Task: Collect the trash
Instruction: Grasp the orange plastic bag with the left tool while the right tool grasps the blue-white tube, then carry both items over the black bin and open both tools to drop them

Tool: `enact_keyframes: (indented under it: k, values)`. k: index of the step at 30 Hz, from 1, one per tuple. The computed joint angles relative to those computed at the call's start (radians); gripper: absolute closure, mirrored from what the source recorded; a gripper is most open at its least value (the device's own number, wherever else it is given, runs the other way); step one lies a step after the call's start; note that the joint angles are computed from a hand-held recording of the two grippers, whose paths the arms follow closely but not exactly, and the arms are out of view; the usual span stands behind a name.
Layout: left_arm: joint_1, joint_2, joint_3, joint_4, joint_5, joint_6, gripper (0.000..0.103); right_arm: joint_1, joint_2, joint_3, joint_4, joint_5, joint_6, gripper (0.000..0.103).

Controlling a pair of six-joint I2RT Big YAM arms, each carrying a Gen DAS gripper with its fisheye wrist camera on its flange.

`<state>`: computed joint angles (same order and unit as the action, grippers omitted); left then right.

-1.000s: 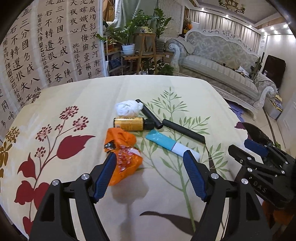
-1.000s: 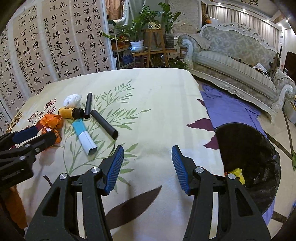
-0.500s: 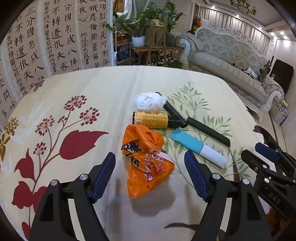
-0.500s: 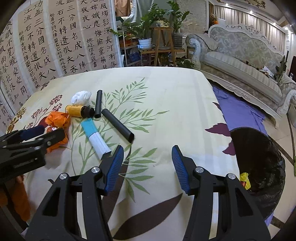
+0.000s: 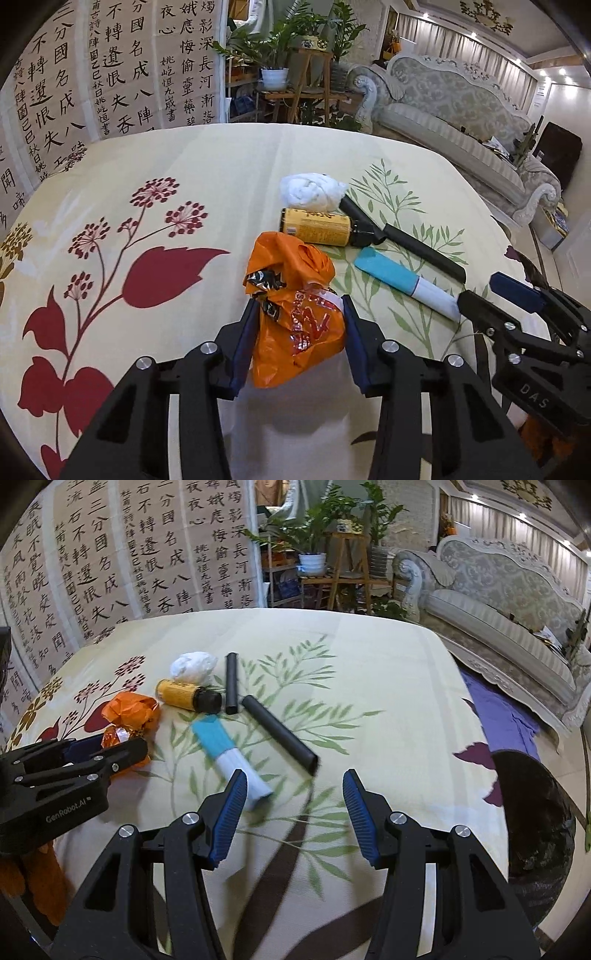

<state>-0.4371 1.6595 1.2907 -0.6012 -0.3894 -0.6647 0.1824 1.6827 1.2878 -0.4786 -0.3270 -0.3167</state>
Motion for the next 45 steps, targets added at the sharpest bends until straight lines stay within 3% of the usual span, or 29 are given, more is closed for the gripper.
enact_keyframes:
  k: [13, 22, 33, 45]
  values:
    - [0.015, -0.047, -0.057, -0.013, -0.021, -0.013, 0.059, 0.069, 0.061, 0.073, -0.088, 0.022, -0.064, 0.053]
    - [0.0, -0.037, -0.046, -0.025, -0.042, -0.002, 0.059, 0.068, 0.041, 0.046, -0.086, 0.024, -0.102, 0.085]
    - [-0.037, -0.016, -0.011, -0.048, -0.053, -0.016, 0.059, 0.003, -0.017, -0.013, -0.06, -0.054, -0.07, 0.088]
    - [-0.118, 0.05, 0.095, -0.026, -0.05, 0.031, 0.06, -0.155, -0.076, -0.057, -0.011, -0.103, -0.002, 0.088]
